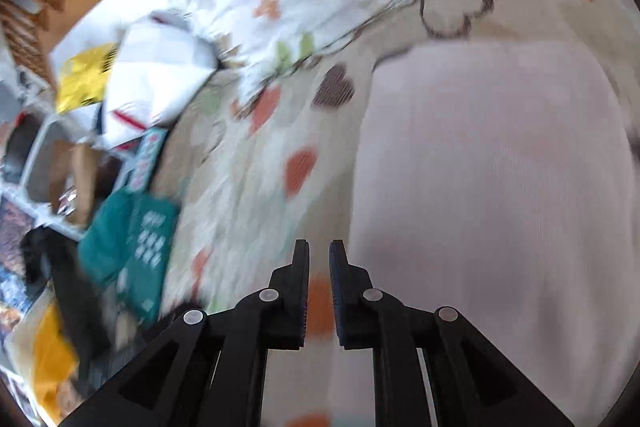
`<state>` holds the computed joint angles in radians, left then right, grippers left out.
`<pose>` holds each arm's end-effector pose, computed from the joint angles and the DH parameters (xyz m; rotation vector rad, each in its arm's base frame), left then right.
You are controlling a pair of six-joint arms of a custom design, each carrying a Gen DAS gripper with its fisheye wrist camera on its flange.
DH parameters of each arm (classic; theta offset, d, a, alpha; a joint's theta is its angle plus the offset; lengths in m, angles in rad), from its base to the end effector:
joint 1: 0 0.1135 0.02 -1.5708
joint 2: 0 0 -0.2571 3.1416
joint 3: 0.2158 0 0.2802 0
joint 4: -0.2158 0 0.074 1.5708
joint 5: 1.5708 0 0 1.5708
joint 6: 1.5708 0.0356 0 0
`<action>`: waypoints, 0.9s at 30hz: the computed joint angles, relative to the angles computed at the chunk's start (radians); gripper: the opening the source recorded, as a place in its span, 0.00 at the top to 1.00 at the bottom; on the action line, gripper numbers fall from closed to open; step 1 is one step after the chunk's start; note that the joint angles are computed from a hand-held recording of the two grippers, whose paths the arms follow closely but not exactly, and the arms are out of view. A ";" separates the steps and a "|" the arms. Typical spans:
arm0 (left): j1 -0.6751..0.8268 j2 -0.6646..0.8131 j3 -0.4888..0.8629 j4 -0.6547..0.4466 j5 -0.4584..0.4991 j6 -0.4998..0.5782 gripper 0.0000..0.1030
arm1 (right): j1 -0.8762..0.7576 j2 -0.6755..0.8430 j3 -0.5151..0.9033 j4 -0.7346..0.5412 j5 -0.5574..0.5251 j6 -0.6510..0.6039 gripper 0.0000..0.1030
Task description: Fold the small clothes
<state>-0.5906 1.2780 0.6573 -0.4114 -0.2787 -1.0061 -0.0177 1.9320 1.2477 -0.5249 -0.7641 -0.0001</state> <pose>0.2205 -0.1360 0.1564 -0.6249 2.4843 -0.2555 0.3965 0.0176 0.1342 -0.1676 2.5949 1.0377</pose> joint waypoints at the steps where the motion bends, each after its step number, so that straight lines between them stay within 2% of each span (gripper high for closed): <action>1: 0.002 0.000 0.001 0.001 -0.005 -0.001 0.12 | 0.004 0.053 0.059 -0.004 0.006 0.016 0.89; 4: 0.007 0.002 0.007 -0.005 -0.022 -0.001 0.12 | 0.027 0.177 0.179 0.005 -0.013 0.109 0.88; 6: 0.014 0.004 0.009 -0.004 -0.016 0.003 0.12 | 0.035 0.174 0.140 0.009 -0.030 0.081 0.88; 11: 0.015 -0.006 -0.002 0.005 -0.002 0.000 0.12 | 0.008 0.019 -0.127 -0.030 -0.060 -0.119 0.87; 13: -0.002 -0.004 0.000 -0.005 -0.025 -0.006 0.12 | -0.061 0.005 -0.204 -0.124 -0.153 -0.205 0.87; 16: -0.039 0.013 0.007 -0.010 -0.065 -0.021 0.12 | -0.141 0.013 -0.303 -0.196 -0.202 -0.327 0.89; 18: -0.078 0.036 0.016 -0.006 -0.096 -0.033 0.12 | -0.221 0.022 -0.330 -0.319 -0.228 -0.449 0.89; 19: -0.105 0.056 0.025 -0.005 -0.116 -0.040 0.12 | -0.245 0.008 -0.338 -0.361 -0.204 -0.483 0.83; 20: -0.135 0.083 0.038 -0.001 -0.137 -0.047 0.12 | -0.272 -0.054 -0.380 -0.349 -0.149 -0.488 0.73; 21: -0.172 0.122 0.058 0.007 -0.155 -0.048 0.12 | -0.312 -0.116 -0.414 -0.357 -0.114 -0.530 0.70; 25: -0.311 0.250 0.131 0.033 -0.215 -0.057 0.12 | -0.479 -0.225 -0.403 -0.488 -0.081 -0.704 0.69; 27: -0.412 0.317 0.185 0.010 -0.318 -0.084 0.12 | -0.560 -0.303 -0.400 -0.487 -0.051 -0.749 0.61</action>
